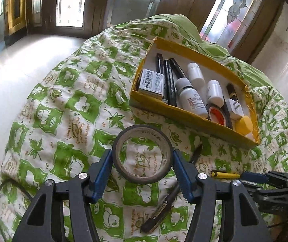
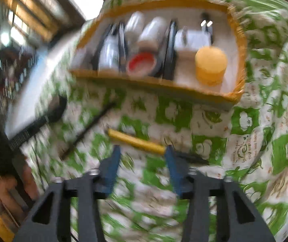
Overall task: Organize rigid objects
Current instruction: 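Grasp the black tape roll with the left tool while the right tool grasps the yellow pen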
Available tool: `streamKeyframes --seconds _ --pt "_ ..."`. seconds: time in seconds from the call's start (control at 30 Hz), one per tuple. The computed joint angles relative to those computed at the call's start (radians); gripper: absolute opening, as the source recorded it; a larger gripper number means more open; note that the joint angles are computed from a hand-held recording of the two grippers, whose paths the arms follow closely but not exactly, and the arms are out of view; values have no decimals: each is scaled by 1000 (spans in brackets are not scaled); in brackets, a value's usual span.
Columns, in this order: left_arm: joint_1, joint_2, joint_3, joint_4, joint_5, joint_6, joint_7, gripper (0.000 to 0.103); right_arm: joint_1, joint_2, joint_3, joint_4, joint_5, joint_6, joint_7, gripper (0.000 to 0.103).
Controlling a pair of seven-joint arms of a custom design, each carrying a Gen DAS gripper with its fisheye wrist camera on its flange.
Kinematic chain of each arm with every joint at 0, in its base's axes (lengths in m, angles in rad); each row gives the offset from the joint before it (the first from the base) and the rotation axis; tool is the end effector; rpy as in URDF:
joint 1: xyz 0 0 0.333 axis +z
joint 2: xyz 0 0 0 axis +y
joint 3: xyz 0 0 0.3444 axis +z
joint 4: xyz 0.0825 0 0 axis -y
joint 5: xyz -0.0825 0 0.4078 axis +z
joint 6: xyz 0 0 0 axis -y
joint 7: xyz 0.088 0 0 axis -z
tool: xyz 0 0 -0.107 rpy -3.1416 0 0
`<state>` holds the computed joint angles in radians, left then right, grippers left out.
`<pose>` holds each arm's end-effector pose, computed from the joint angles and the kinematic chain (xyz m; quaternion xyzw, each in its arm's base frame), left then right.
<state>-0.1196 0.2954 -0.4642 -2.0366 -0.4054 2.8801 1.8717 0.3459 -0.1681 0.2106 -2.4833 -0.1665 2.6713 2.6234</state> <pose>0.5709 -0.3279 0.3842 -0.4983 0.8078 -0.3134 0.0301 0.4209 0.2687 0.3988 -0.5601 0.8072 -0.0642 0.1747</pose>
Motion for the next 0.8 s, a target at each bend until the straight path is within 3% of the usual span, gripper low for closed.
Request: streamKeyframes --seconds 0.1,0.2,0.23,0.33,0.6,0.8 --pt "-2 1 0 0 7 -3 2 63 -1 62 29 94 -154 -154 8 48" --pt "-8 5 5 3 19 -12 -3 63 37 134 22 180 -273 -281 13 48" --pt "-10 5 6 3 23 -12 -4 63 50 147 11 189 -278 -284 6 36" --pt "2 1 -10 -4 8 -2 18 63 75 127 -19 172 -305 -231 54 10" --pt "16 -10 -39 -19 -36 18 92 63 35 21 -36 -3 -158 122 104 9" --pt "16 -18 -41 -22 -75 9 129 63 -25 -32 18 -54 -98 233 109 9"
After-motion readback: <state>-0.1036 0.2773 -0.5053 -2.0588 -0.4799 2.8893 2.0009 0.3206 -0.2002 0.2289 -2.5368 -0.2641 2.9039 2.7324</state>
